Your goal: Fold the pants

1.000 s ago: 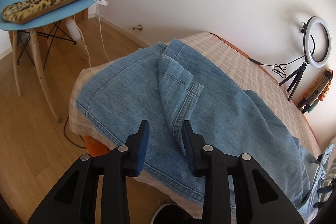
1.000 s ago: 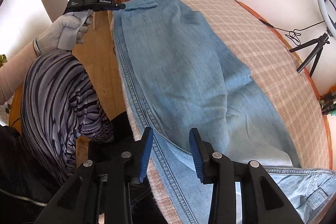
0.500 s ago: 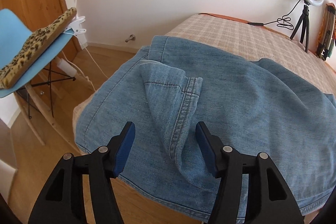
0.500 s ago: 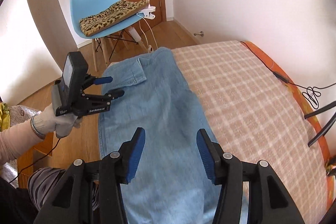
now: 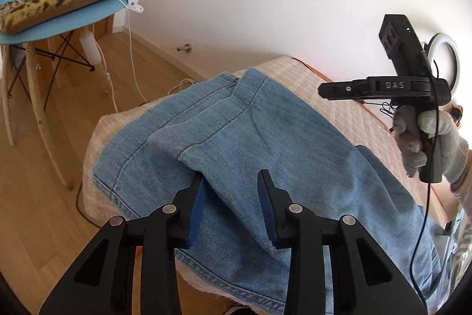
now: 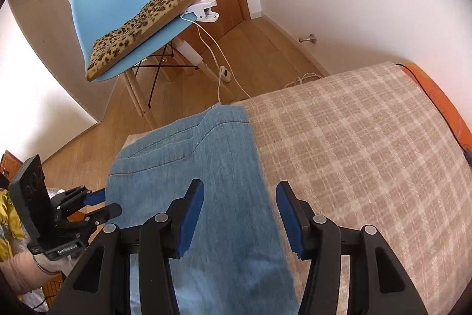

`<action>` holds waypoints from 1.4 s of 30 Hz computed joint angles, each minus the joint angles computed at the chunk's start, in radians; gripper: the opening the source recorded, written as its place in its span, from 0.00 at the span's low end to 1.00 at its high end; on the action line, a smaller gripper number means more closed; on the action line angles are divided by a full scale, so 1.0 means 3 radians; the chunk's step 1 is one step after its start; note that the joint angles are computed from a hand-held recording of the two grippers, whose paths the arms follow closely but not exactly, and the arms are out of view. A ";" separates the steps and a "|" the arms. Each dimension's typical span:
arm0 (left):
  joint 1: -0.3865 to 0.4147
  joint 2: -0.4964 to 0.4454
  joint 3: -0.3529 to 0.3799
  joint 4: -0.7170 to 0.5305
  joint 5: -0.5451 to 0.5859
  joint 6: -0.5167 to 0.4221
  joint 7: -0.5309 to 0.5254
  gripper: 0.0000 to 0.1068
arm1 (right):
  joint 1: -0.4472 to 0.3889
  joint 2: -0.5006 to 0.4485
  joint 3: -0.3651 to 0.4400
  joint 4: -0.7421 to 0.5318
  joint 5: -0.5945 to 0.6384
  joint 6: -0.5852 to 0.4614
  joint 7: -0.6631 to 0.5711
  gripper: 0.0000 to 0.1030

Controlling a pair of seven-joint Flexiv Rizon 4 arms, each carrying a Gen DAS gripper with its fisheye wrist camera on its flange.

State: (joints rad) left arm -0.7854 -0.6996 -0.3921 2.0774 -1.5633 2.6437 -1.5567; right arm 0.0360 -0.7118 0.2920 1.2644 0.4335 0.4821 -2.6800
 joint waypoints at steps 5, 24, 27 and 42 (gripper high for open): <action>0.0005 0.0007 0.0093 0.0140 0.0224 -0.0003 -0.0431 0.30 | 0.0183 -0.0331 0.0018 -0.0344 -0.0018 -0.0131 0.0300 0.52; -0.0133 0.0042 0.0221 0.0463 0.0511 0.0514 -0.1323 0.02 | 0.0096 0.0057 0.0260 0.0019 0.0338 0.0127 -0.0065 0.08; -0.0184 0.0060 0.0170 0.0513 0.0332 0.0617 -0.1341 0.01 | 0.0242 0.0176 0.0235 0.0184 0.0317 0.0288 -0.0146 0.08; -0.0193 0.0171 0.0127 0.0845 0.0038 0.0143 -0.1585 0.14 | 0.0406 0.0049 0.0209 0.0503 -0.0221 0.1151 0.0310 0.37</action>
State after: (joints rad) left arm -0.8434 -0.6483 -0.3539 2.3308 -1.5520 2.6865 -2.0322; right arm 0.1579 -0.6971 0.3548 1.4153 0.3673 0.8275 -2.5871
